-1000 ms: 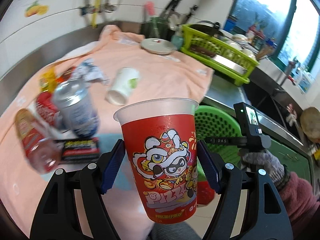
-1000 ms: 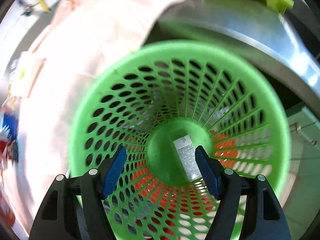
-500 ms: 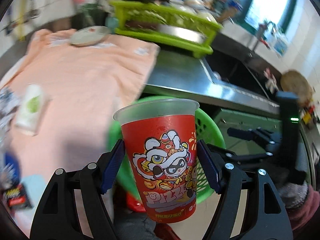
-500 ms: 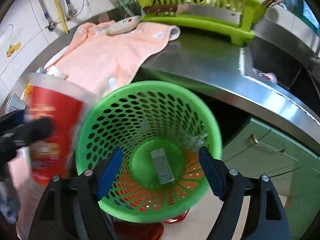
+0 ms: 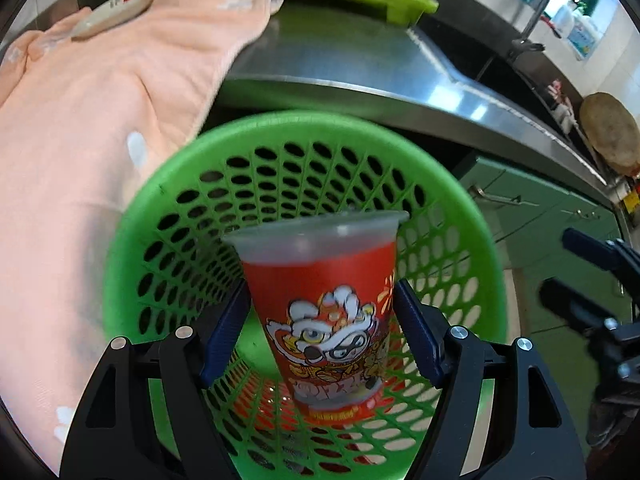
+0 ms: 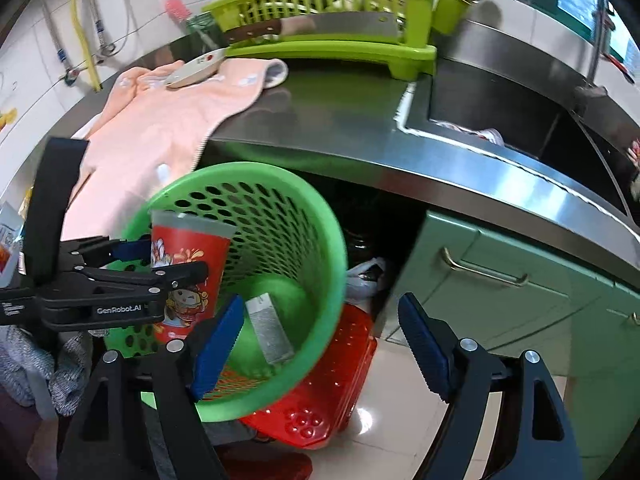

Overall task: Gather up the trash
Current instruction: 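Carry the red snack cup over the green basket and open the left tool, then grasp the silver can with the right tool while the left tool grasps the red-and-gold bottle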

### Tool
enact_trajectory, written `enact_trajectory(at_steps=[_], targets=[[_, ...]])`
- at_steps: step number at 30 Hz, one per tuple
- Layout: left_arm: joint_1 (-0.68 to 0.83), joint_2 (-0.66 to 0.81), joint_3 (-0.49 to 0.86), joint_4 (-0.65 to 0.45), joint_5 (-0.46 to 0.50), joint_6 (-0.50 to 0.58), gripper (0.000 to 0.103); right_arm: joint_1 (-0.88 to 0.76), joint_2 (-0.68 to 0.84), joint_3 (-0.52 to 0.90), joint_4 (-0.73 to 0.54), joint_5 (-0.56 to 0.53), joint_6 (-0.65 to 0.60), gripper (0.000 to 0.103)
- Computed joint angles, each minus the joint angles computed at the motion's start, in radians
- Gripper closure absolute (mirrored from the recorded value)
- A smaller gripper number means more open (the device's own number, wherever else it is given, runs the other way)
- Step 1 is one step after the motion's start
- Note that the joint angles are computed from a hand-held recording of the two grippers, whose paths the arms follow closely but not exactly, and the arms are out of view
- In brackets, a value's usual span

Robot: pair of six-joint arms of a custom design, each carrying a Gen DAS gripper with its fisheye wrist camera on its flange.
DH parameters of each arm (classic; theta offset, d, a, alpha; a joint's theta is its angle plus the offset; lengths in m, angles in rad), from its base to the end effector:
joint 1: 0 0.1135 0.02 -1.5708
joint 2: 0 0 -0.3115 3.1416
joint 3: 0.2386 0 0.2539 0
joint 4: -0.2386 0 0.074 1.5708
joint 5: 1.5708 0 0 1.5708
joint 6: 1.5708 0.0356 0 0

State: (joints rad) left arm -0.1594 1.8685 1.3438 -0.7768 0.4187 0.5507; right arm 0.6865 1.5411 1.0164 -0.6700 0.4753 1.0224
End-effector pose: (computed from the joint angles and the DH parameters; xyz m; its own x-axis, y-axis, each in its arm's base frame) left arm 0.3761 -0.0751 0.2370 -0.6793 0.5934 -0.4318 0.7126 0.6740 -0.1948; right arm 0.2371 0.1732 0.2549 -0.7450 0.3705 -0.5547 0.3879 0.9171 0.0916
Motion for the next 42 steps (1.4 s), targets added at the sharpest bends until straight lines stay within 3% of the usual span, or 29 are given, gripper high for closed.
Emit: enact_trajectory(at_steps=[16, 24, 30, 42], targets=[[-0.016, 0.072, -0.01, 0.011, -0.069, -0.015, 0.031, 0.037, -0.021, 0.006, -0.042, 0.033, 0.057, 0.025], [0.042, 0.006, -0.037, 0.006, -0.033, 0.021, 0.031, 0.059, -0.003, 0.049, -0.062, 0.039, 0.06, 0.025], [0.141, -0.082, -0.03, -0.057, 0.032, 0.073, 0.031, 0.092, 0.011, 0.097, -0.07, 0.049, 0.06, 0.025], [0.472, -0.191, 0.063, -0.207, 0.159, 0.229, 0.03, 0.185, 0.172, 0.362, -0.083, 0.045, -0.054, 0.025]])
